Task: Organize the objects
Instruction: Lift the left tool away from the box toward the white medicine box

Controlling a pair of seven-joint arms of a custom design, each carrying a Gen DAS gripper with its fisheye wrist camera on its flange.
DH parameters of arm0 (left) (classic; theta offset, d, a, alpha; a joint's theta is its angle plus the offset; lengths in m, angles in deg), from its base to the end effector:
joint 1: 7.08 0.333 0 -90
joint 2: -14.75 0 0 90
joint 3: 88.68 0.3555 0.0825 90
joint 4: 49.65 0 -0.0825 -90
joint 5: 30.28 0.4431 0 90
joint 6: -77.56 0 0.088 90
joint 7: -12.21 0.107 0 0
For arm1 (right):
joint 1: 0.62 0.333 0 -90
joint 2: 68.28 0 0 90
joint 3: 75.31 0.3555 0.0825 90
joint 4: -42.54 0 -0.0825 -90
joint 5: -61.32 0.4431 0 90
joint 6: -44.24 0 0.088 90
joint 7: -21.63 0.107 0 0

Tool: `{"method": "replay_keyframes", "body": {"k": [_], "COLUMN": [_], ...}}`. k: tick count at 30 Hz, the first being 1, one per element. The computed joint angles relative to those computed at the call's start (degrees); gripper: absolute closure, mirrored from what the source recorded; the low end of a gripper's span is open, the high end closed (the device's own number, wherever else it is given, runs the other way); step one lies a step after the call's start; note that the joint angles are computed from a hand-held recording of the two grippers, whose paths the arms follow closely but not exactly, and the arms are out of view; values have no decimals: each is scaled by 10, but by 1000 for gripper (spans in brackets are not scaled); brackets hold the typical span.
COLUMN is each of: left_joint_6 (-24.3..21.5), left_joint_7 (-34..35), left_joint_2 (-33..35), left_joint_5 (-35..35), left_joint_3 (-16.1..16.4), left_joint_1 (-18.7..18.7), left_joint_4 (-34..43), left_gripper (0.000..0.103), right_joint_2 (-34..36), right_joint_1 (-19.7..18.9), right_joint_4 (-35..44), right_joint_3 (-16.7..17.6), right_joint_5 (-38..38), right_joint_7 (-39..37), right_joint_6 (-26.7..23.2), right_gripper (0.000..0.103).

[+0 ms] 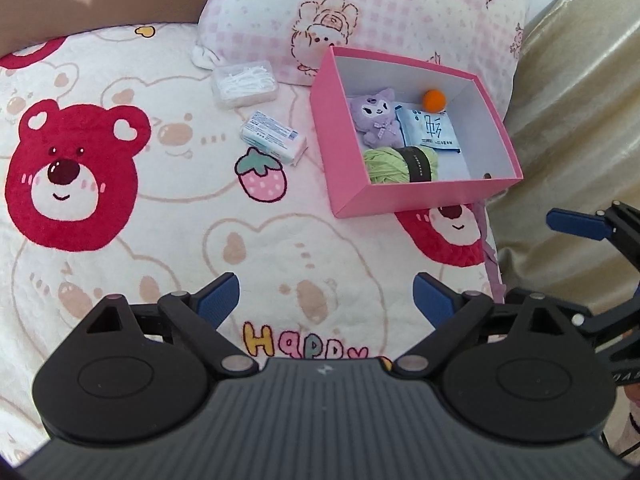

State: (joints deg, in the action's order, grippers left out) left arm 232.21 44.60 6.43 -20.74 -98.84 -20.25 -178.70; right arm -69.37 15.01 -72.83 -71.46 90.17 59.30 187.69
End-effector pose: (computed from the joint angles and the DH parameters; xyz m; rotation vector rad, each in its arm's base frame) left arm 0.5347 -0.2402 0.4996 -2.4139 1.4923 -0.8394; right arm 0.6065 0.2112 0.5317 -2.4077 0.8081 -0.3254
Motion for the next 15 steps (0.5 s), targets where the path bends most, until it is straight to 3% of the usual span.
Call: {"method": "replay_keyframes", "body": {"k": [4, 8, 15], "left_joint_6": [4, 3, 29], "left_joint_7": [-1, -53, -46], "left_joint_2": [-8, -21, -31], "left_joint_5": [12, 88, 68], "left_joint_3": [1, -10, 9], "left_joint_1": [4, 24, 25], "left_joint_4": [-12, -24, -45], "left_gripper": [2, 1, 1], "right_joint_2": [3, 6, 21], "right_joint_1": [7, 11, 21], "right_joint_4": [-5, -3, 2], "right_joint_3": [5, 6, 13], "right_joint_5": [19, 60, 122], "right_joint_7": [-20, -55, -110], "right_joint_6": [6, 0, 9], "right_gripper": [11, 11, 11]}}
